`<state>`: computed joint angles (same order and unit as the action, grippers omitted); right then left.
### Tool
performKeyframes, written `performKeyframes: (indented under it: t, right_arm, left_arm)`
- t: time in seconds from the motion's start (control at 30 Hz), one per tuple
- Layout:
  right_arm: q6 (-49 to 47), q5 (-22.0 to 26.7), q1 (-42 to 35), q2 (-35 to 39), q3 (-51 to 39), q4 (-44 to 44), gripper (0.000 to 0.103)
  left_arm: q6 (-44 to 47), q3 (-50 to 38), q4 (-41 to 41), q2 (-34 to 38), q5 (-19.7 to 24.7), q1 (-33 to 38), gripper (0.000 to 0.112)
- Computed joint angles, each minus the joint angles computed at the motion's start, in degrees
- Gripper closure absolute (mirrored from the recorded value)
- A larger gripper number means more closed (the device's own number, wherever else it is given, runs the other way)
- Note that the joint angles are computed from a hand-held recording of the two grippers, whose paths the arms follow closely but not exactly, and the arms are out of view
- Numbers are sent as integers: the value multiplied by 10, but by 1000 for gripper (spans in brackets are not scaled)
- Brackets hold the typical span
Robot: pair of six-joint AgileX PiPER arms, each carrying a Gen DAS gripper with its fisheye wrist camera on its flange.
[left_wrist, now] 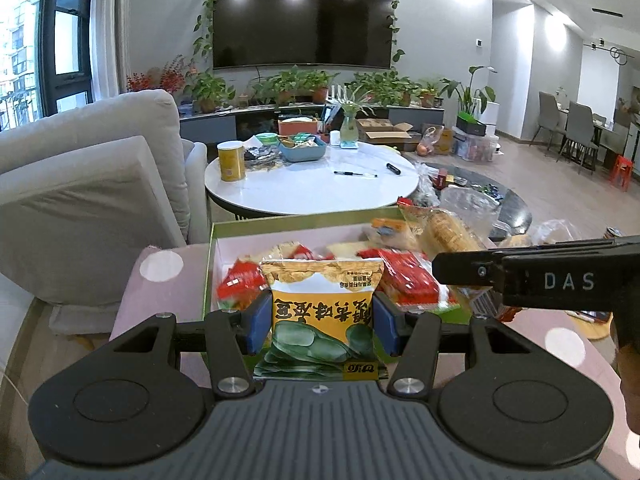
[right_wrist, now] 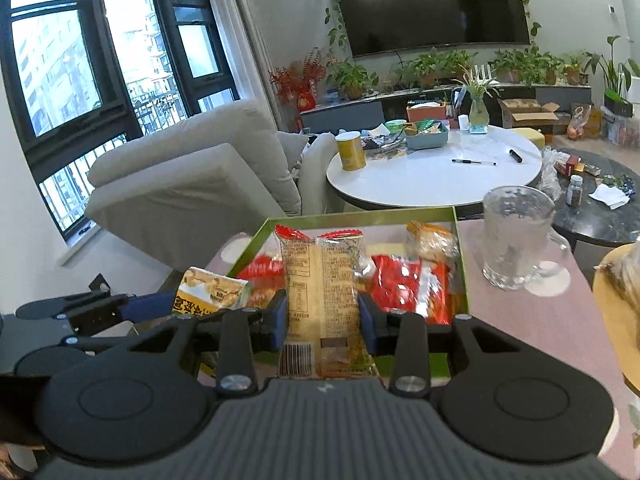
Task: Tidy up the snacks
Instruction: 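Lower both bags into the green box and open both tools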
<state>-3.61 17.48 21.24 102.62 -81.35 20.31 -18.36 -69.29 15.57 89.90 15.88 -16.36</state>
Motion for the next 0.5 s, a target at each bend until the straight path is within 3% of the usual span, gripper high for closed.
performKeyframes:
  t: [0.5]
  right_arm:
    - [28,90,-21,132,-170,9,51]
  left_arm:
    - [107,-146,-95,134,45,27,63]
